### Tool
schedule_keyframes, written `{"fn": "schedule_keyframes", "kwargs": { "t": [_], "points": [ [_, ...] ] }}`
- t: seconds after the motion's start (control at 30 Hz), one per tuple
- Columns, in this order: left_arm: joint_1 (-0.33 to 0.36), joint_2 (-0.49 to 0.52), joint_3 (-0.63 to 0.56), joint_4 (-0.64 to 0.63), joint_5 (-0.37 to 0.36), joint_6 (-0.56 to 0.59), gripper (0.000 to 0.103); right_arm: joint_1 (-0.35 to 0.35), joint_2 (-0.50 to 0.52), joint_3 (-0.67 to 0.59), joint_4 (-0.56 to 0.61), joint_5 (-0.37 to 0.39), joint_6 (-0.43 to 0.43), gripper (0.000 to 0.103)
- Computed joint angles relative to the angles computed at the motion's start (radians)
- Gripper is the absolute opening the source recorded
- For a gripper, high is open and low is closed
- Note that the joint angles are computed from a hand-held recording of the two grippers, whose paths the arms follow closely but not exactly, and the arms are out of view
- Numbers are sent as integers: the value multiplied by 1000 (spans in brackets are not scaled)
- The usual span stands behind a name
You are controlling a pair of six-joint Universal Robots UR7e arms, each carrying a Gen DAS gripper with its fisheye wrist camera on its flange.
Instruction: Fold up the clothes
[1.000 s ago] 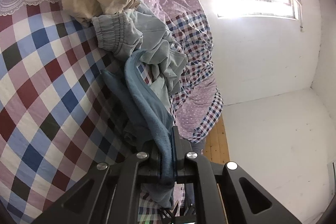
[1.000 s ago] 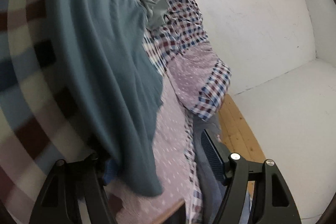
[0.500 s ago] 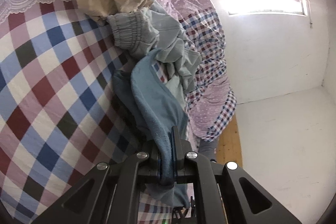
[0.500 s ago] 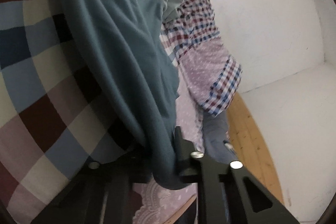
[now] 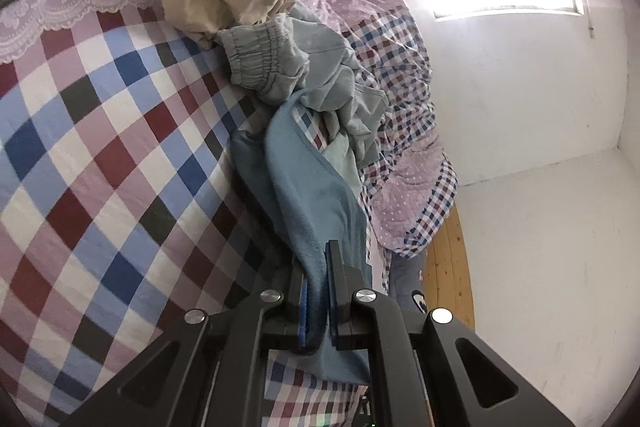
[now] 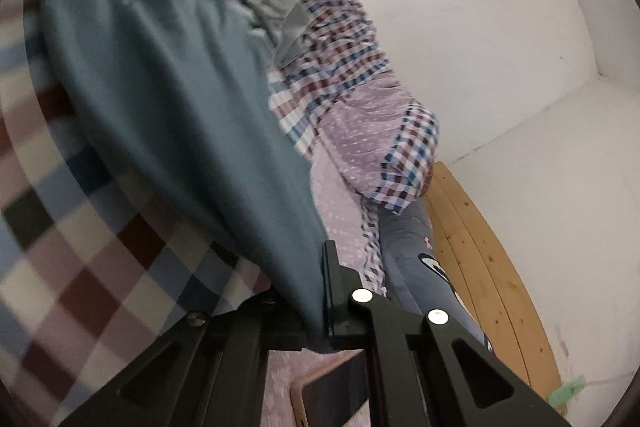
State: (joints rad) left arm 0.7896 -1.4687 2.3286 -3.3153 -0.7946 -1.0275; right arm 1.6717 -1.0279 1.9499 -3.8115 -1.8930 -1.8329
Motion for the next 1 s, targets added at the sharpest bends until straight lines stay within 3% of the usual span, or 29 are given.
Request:
{"fn": "schedule_keyframes", "kwargs": {
  "t": [0.03, 0.17, 0.3, 0.5, 0.57, 0.6, 0.67, 0.73, 0.83, 0.9, 0.93, 1.0],
  "points": [
    [-12, -12, 10, -2, 11, 6, 1, 7, -17, 13, 0, -3, 17, 4],
    [-76, -65, 56, -25, 58, 41, 1, 38, -97, 67, 25, -16, 82, 4],
    [-129, -103, 98, -20, 89, 71, 1, 54, -143, 103, 43, -38, 88, 4],
    [-116, -135, 169, 94, 80, -133, 1, 39, -114, 109, 2, -61, 63, 4],
    [-71, -129, 176, 132, 25, -192, 4, 27, -91, 100, -4, -85, 38, 4],
    [-40, -121, 179, 132, -15, -218, 7, 23, -85, 96, -4, -93, 28, 4],
    [15, -103, 184, 120, -81, -267, 45, 21, -96, 95, 13, -95, 51, 4],
    [32, -85, 198, 60, -103, -275, 51, 20, -100, 91, 21, -104, 66, 4],
    [3, -95, 203, 68, -69, -248, 68, 22, -86, 81, 12, -130, 53, 4],
    [-18, -106, 201, 116, -33, -254, 73, 26, -70, 73, 0, -153, 31, 4],
    [-35, -121, 200, 166, 3, -274, 75, 24, -60, 69, -10, -168, 14, 7],
    [-65, -151, 206, 247, 69, -320, 77, 19, -32, 53, -52, -184, -31, 25]
  ]
}}
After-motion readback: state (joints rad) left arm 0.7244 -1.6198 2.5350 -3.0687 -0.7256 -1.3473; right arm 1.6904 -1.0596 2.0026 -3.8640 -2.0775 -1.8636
